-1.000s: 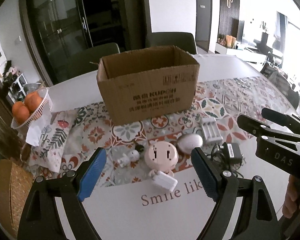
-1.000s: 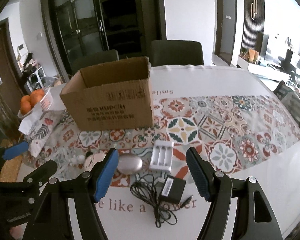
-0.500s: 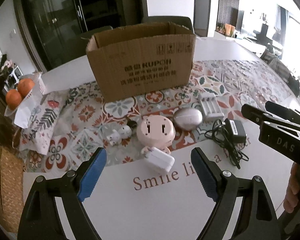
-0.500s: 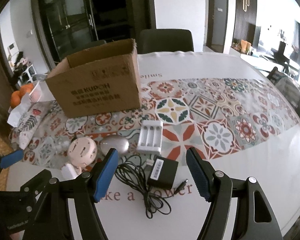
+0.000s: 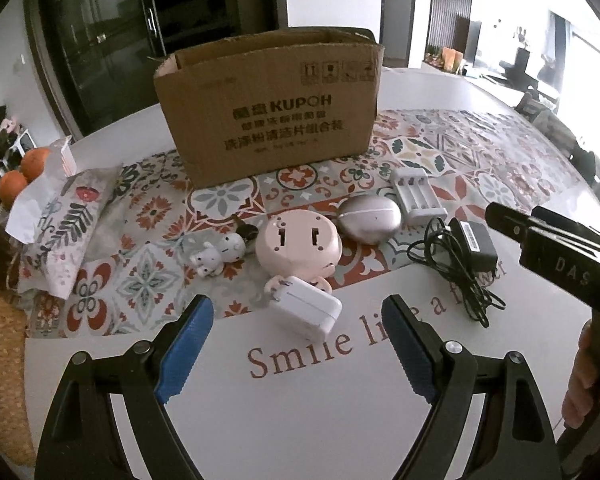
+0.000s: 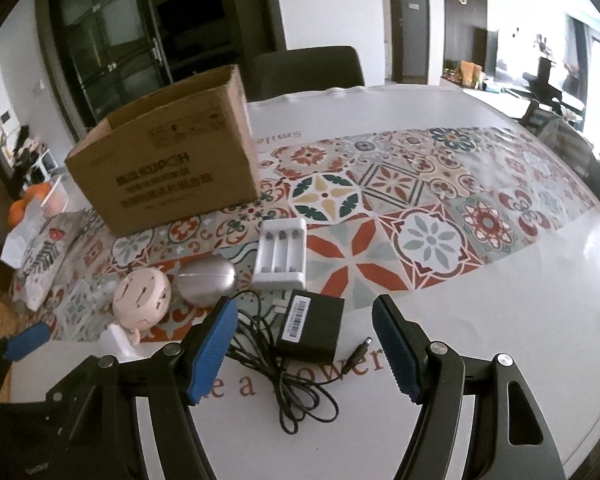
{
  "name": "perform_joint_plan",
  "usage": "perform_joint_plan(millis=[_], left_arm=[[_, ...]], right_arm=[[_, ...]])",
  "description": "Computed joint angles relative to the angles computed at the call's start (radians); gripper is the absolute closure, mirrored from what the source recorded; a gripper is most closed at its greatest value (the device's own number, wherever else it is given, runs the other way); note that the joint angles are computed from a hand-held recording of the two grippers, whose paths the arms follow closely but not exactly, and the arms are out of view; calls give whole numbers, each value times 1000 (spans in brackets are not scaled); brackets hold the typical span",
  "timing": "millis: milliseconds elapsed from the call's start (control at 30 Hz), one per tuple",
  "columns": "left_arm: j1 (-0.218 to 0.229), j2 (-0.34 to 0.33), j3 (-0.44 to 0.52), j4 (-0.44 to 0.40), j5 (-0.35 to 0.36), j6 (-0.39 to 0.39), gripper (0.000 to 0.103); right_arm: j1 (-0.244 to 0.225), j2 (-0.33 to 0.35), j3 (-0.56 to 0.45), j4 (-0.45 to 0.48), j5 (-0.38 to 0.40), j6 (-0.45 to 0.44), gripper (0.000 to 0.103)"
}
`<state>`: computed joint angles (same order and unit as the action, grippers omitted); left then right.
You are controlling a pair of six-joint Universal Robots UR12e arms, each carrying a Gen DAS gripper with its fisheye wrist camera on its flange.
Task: Organize rigid objects
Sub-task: 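Grasp the white square plug adapter with the left tool while the right tool grasps the black power adapter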
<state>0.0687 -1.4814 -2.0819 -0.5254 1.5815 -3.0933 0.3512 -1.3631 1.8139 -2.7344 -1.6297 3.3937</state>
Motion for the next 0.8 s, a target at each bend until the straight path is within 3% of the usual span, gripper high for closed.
perform_joint_plan(millis=[433, 800], left_arm=[[6, -25, -24, 36, -22, -55, 17], [5, -45, -33, 70, -9, -59, 17]], right_arm=[[-4, 17, 29, -61, -3, 76, 32], [-8, 39, 26, -32, 18, 85, 32]])
